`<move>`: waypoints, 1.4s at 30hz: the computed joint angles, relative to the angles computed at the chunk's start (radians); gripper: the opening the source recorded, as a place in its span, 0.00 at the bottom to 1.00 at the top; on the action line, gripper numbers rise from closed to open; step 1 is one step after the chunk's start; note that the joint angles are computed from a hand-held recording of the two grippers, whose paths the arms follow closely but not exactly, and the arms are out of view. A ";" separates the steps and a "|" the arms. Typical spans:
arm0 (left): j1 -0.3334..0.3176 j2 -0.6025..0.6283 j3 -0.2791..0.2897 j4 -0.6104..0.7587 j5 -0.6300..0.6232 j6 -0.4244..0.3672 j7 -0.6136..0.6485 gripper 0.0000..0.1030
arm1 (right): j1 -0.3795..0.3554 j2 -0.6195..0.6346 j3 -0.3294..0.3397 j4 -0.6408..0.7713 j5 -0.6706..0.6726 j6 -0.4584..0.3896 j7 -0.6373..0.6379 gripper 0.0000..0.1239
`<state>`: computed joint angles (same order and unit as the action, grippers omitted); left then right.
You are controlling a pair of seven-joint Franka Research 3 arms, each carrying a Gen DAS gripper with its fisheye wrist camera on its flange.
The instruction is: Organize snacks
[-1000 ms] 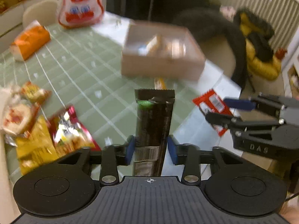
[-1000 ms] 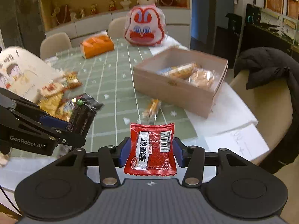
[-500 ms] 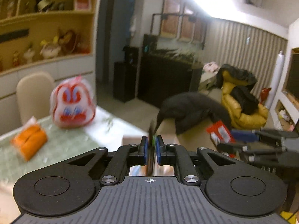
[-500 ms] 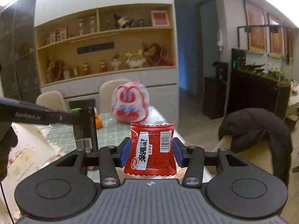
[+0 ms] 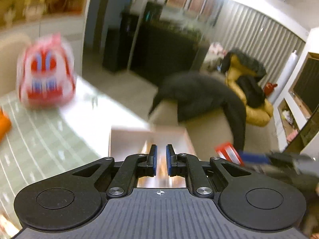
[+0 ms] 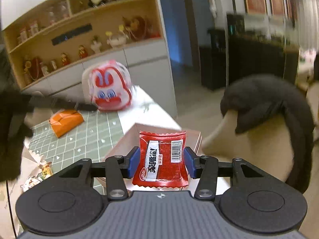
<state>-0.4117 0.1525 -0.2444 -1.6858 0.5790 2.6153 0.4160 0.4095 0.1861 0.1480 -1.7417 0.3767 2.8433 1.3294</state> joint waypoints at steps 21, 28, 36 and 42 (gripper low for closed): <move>0.012 -0.199 -0.083 -0.478 -0.240 0.115 -0.300 0.15 | 0.029 -0.015 0.031 -0.127 -0.009 -0.027 -0.326 0.55; -0.015 -0.240 -0.102 -0.485 -0.227 0.049 -0.332 0.15 | 0.037 -0.017 0.018 -0.137 -0.015 -0.062 -0.209 0.55; -0.025 -0.313 -0.126 -0.551 -0.219 0.019 -0.443 0.15 | 0.024 -0.059 0.024 -0.206 0.028 -0.272 -0.357 0.58; -0.034 -0.301 -0.143 -0.529 -0.184 0.012 -0.480 0.15 | 0.055 -0.101 0.021 -0.295 -0.049 -0.215 -0.307 0.41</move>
<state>-0.4456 -0.1488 -0.3878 -2.2144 0.3953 2.6269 -0.0635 0.4642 0.0847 0.1686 -2.0371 0.3277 2.6280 1.0225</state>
